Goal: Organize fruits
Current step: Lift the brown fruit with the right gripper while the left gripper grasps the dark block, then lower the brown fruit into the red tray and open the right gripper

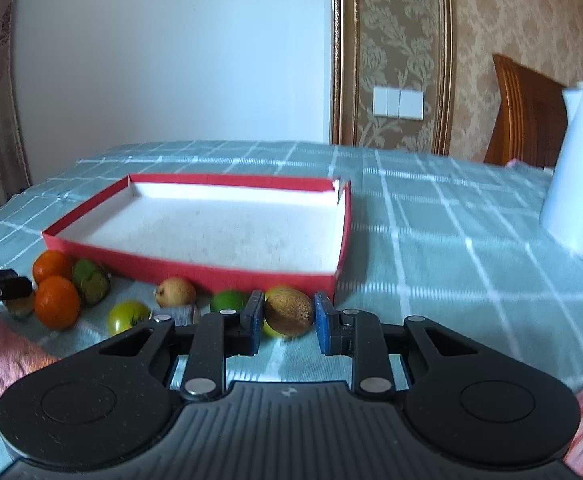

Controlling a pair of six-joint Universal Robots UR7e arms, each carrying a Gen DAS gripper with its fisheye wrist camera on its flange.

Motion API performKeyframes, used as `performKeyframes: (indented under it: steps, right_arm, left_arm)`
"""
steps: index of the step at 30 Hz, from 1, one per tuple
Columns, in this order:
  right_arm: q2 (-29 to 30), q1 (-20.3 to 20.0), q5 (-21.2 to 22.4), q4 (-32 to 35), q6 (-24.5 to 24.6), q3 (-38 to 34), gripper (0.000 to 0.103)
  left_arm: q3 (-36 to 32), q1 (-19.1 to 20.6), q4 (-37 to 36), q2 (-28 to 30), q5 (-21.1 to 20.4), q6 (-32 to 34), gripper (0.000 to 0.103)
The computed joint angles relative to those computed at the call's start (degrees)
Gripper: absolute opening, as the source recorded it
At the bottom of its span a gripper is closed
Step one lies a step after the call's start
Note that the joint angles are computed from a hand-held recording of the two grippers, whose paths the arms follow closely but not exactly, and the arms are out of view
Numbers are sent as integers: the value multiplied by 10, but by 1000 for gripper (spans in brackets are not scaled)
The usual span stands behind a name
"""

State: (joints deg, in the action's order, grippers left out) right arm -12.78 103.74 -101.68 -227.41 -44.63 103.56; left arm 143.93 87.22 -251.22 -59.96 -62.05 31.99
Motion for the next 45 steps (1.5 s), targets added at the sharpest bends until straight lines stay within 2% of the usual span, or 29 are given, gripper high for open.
performKeyframes:
  steps: [6, 11, 16, 22, 25, 31, 33, 35, 37, 41, 45]
  right_arm:
    - [15, 22, -9, 24, -19, -61, 26]
    - [56, 43, -46, 74, -44, -158, 26]
    - [95, 49, -93, 176, -20, -263, 26]
    - [121, 42, -141, 263, 7, -327, 26]
    - [124, 39, -141, 268, 14, -331, 26]
    - [131, 40, -142, 254, -4, -335, 27]
    - [133, 40, -145, 246, -6, -336, 33]
    - [133, 39, -149, 234, -7, -334, 56]
    - [121, 34, -129, 237, 4, -316, 61]
    - [119, 34, -122, 214, -4, -305, 65]
    - [112, 32, -113, 205, 2, -290, 65]
  left_arm:
    - [0, 9, 17, -9, -15, -12, 30]
    - [-1, 10, 18, -9, -15, -10, 30]
    - [-1, 9, 21, -9, -13, -11, 30]
    - [-4, 5, 21, -5, -4, -4, 30]
    - [-5, 2, 19, -3, 1, -1, 30]
    - [-7, -5, 18, 4, 19, 7, 31]
    - [-6, -8, 16, 5, 23, 10, 32]
    - [-6, -10, 15, 7, 27, 14, 33]
    - [-7, -12, 13, 10, 33, 19, 34]
    - [-7, -17, 7, 15, 45, 28, 35]
    - [-9, -18, 5, 19, 50, 33, 36]
